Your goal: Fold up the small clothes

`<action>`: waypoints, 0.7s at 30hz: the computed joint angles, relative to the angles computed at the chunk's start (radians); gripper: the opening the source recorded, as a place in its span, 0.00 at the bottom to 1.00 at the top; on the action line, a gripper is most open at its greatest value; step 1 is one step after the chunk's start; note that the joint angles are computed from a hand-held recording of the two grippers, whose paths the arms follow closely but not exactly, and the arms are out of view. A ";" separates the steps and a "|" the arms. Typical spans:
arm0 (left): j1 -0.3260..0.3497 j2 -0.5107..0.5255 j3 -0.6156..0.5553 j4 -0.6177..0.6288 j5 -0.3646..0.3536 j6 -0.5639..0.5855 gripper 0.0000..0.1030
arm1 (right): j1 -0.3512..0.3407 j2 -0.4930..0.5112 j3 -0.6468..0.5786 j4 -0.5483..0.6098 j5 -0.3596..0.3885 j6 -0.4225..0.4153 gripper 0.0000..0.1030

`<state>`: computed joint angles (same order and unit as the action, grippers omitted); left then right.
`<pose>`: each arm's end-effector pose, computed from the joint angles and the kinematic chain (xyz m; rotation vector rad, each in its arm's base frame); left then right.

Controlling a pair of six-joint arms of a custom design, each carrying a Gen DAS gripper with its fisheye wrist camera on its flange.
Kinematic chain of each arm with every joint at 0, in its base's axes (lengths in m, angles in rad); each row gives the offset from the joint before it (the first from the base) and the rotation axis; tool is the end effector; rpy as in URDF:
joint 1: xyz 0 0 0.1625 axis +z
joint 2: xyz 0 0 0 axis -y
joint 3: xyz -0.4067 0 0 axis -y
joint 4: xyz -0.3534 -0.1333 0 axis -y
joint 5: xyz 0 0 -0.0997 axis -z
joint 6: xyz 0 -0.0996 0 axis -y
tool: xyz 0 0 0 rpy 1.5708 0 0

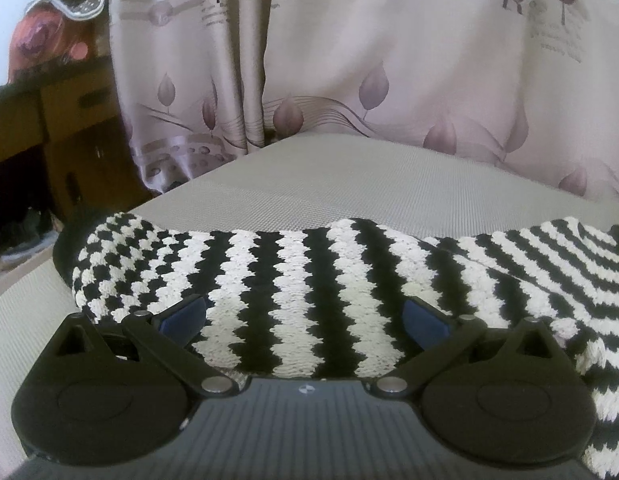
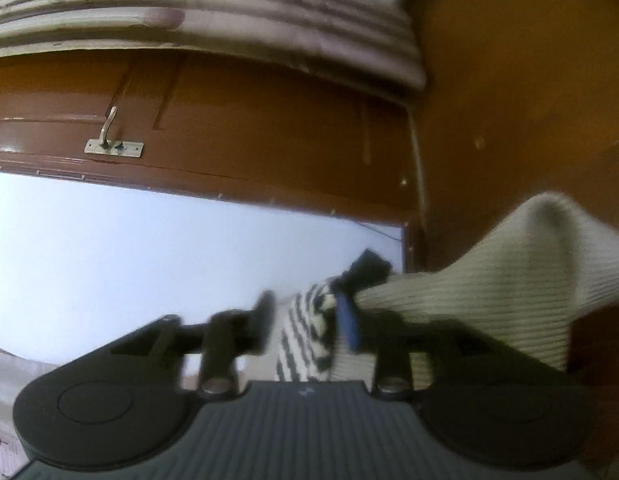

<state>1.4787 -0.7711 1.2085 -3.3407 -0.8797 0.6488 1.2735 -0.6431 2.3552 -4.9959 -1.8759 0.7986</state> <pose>0.1307 -0.7250 0.3750 0.1824 1.9219 -1.2204 -0.0053 -0.3703 0.1687 1.2952 1.4666 -2.2261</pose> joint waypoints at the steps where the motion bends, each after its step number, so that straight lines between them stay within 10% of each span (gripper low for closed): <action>1: 0.001 -0.002 0.000 0.007 -0.004 -0.009 1.00 | -0.003 0.001 0.014 -0.002 0.009 -0.009 0.43; 10: 0.004 -0.003 -0.008 0.021 0.006 -0.034 1.00 | -0.076 -0.070 0.041 0.079 0.078 0.026 0.46; 15: 0.001 0.003 -0.018 0.024 0.020 -0.031 1.00 | -0.081 -0.184 0.020 0.284 0.072 -0.005 0.76; 21: 0.001 0.001 -0.017 0.031 0.019 -0.041 1.00 | -0.050 -0.313 0.009 0.610 -0.044 -0.034 0.76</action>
